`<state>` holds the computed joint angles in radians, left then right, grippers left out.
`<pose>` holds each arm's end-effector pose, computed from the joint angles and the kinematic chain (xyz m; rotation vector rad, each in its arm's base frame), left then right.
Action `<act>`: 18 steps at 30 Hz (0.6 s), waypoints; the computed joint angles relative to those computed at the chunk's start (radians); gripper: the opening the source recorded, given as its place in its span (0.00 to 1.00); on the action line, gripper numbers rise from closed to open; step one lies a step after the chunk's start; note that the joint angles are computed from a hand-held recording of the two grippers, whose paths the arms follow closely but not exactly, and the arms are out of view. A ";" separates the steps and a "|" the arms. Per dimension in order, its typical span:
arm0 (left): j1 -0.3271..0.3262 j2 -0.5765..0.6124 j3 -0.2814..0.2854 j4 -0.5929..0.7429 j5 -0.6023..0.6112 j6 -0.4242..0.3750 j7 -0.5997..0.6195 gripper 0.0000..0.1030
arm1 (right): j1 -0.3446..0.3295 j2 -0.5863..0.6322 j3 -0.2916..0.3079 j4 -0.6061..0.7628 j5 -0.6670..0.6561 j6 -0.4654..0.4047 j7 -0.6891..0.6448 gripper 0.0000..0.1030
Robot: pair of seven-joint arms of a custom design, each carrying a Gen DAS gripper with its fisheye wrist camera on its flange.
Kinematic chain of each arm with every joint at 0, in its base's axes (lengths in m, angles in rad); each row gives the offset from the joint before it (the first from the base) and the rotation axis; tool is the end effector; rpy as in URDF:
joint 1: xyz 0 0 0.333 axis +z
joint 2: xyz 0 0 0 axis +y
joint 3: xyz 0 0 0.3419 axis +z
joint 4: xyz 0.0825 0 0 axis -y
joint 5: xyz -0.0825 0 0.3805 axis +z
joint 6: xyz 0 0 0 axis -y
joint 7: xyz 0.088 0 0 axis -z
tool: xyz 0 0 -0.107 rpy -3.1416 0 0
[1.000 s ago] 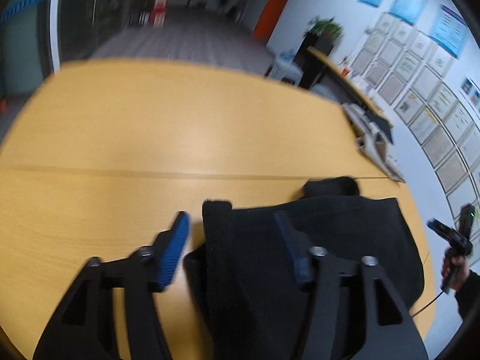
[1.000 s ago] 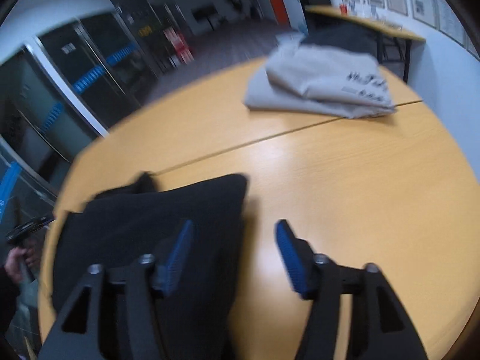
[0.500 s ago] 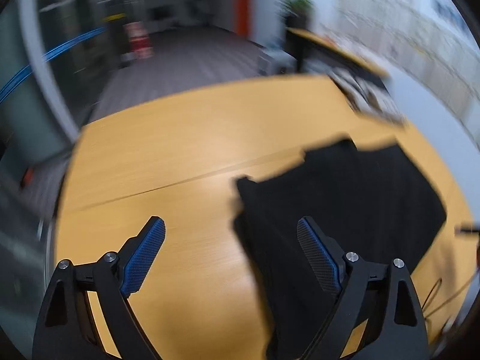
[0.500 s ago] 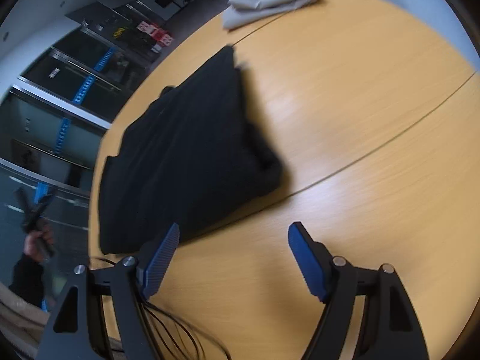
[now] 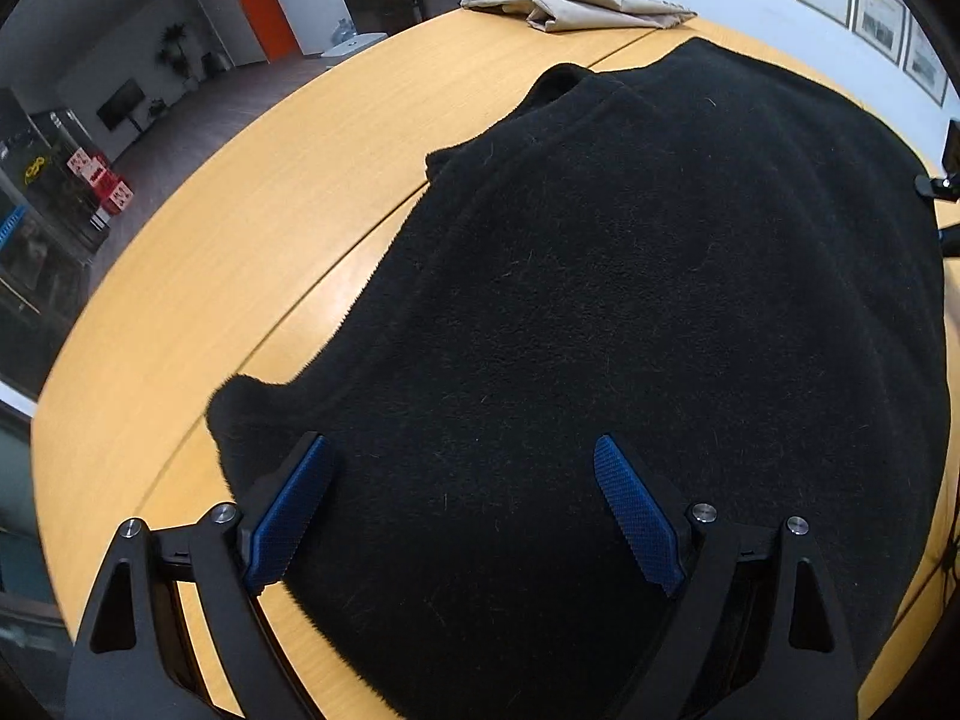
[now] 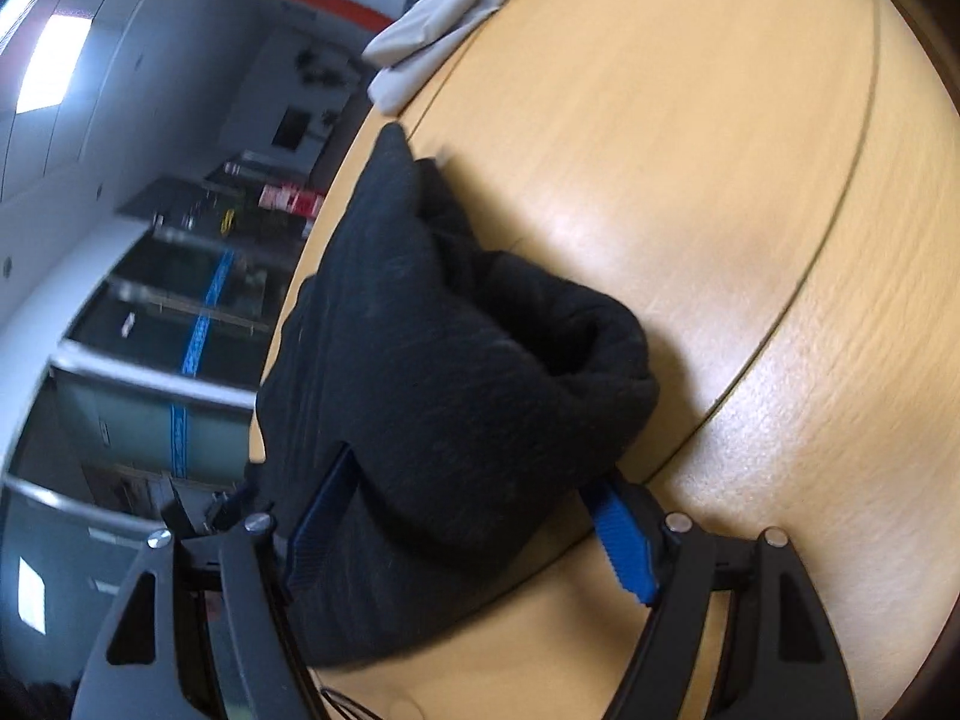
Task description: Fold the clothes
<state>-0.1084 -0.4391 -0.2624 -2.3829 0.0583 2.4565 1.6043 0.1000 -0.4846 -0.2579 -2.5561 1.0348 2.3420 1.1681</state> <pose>0.4109 -0.1751 0.5584 -1.4369 2.2758 -0.4275 0.4022 -0.0573 0.4856 -1.2056 1.8597 0.3500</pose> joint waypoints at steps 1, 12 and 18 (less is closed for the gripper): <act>-0.001 0.000 -0.002 -0.007 0.004 0.015 0.001 0.88 | 0.003 -0.004 0.007 -0.011 0.018 0.021 0.000 0.64; -0.108 -0.045 0.056 -0.045 -0.142 0.035 0.198 0.80 | 0.065 0.001 0.047 0.036 -0.051 0.186 0.022 0.25; -0.124 -0.008 0.055 -0.066 -0.232 0.074 0.271 0.82 | 0.083 0.060 0.034 0.162 -0.179 0.178 0.002 0.25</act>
<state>-0.2326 -0.4471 -0.2075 -2.4488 -0.1741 2.5304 1.8751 0.1827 -0.4250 -0.2243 -2.3940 0.8557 2.5201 1.1703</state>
